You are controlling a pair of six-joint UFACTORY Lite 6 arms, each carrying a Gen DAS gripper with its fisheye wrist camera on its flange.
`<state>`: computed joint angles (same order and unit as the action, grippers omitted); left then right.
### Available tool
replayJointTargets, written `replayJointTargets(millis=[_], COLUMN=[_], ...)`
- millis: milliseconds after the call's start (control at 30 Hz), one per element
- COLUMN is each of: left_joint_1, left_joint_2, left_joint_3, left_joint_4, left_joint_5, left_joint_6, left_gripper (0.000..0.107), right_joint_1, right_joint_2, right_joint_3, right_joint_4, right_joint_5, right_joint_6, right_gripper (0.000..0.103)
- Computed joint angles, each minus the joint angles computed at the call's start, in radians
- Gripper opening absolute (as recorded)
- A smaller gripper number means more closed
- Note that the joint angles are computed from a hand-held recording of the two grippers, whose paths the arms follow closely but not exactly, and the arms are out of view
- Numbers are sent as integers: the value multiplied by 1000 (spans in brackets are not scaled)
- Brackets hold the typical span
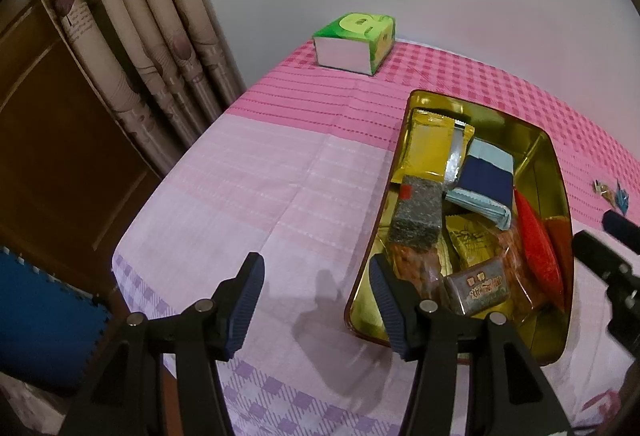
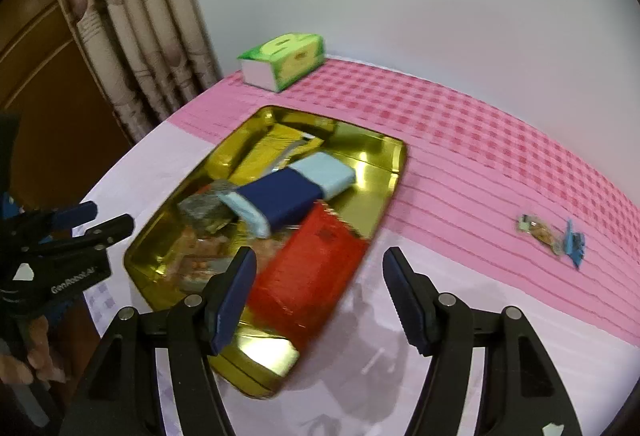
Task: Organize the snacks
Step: 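Move the right gripper to the blue candy packet and grasp it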
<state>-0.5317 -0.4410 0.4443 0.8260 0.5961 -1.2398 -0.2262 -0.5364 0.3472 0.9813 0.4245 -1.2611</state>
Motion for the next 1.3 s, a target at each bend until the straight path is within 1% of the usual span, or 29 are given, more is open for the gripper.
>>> replayJointTargets(millis=[100, 200, 400, 500, 667, 867, 967, 1133, 1233, 1300], left_joint_1=[-17, -39, -64, -59, -60, -60, -56, -50, -50, -56], left_joint_2=[9, 18, 31, 35, 34, 44, 56, 79, 98, 106], left_joint_3=[3, 7, 11, 14, 11, 9, 9, 1, -2, -4], left_joint_4=[8, 15, 32, 29, 47, 62, 78, 129, 167, 184], left_joint_5=[6, 16, 27, 24, 26, 24, 22, 11, 3, -1], left_joint_6=[-14, -25, -45, -42, -66, -80, -95, -141, -176, -194], left_gripper=[56, 56, 56, 56, 56, 56, 56, 56, 56, 56], right_joint_1=[-119, -267, -494, -618, -752, -796, -777, -735, -715, -709], right_joint_2=[35, 104, 223, 333, 520, 681, 752, 872, 932, 969], right_joint_3=[5, 30, 86, 153, 296, 432, 487, 585, 642, 681], right_joint_4=[58, 114, 205, 249, 307, 361, 396, 489, 497, 487], right_joint_5=[36, 80, 124, 145, 165, 149, 122, 78, 65, 74], right_joint_6=[-129, -271, -509, -617, -725, -779, -789, -862, -865, -845], right_gripper=[63, 63, 63, 63, 63, 63, 63, 61, 57, 57])
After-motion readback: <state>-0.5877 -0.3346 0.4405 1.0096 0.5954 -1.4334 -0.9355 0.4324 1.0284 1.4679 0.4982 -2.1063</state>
